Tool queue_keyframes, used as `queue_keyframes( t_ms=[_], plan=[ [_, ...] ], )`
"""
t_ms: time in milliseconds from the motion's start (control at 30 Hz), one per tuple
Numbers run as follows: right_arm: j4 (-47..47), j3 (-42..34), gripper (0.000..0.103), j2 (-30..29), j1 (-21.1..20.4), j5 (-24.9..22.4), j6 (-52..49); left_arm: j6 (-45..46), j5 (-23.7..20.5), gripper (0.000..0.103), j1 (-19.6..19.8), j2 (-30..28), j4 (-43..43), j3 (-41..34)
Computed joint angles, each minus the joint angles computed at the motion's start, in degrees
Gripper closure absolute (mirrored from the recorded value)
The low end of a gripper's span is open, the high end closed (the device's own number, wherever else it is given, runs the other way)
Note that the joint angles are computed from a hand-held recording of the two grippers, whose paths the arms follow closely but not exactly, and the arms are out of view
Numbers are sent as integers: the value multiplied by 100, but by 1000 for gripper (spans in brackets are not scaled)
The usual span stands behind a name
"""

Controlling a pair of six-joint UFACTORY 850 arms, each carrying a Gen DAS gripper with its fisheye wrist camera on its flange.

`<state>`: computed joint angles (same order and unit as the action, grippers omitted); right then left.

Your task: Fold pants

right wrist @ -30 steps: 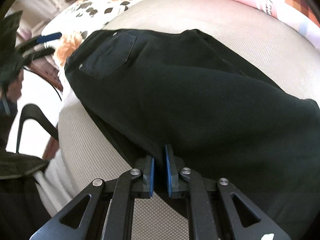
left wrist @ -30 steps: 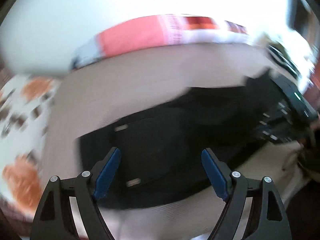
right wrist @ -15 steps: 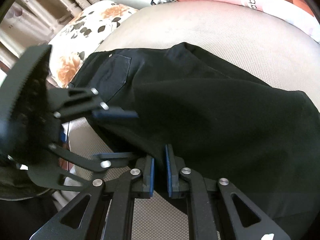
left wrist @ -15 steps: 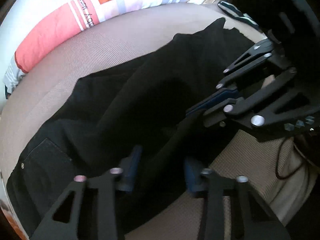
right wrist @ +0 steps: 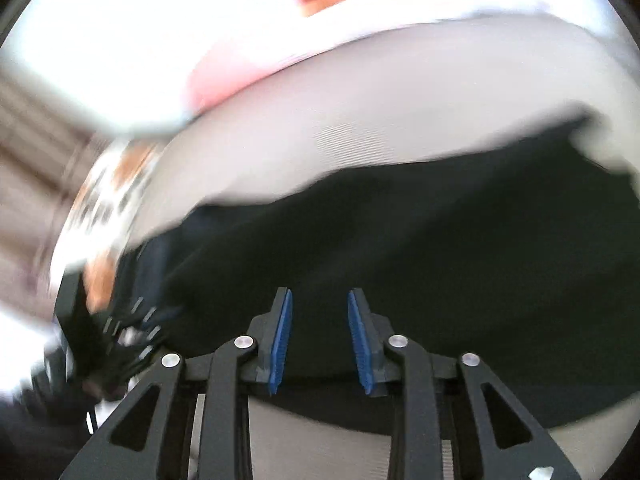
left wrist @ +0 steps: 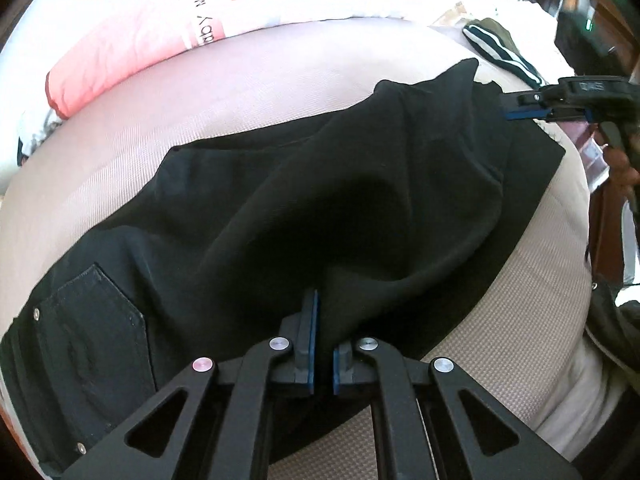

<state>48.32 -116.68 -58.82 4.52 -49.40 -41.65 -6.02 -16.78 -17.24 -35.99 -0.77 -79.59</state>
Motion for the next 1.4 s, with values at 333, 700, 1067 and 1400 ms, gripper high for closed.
queue_keyframes(
  t_ms=[333,700,1067,1400],
  plan=[
    [27,-527,75,-574,-954,532,1823,-11,-100,98,7,3,-163,-2],
    [508,-1979,96,-1497,-998,238,2051,-337,-177,97,0,-5,-37,-11],
    [143,1402,101,862,-958,2418,748,-53,-122,97,-71,-24,-110,50],
    [-992,2157,102,1090,-967,3069,1568,474,51,97,-128,55,-225,250]
  ],
)
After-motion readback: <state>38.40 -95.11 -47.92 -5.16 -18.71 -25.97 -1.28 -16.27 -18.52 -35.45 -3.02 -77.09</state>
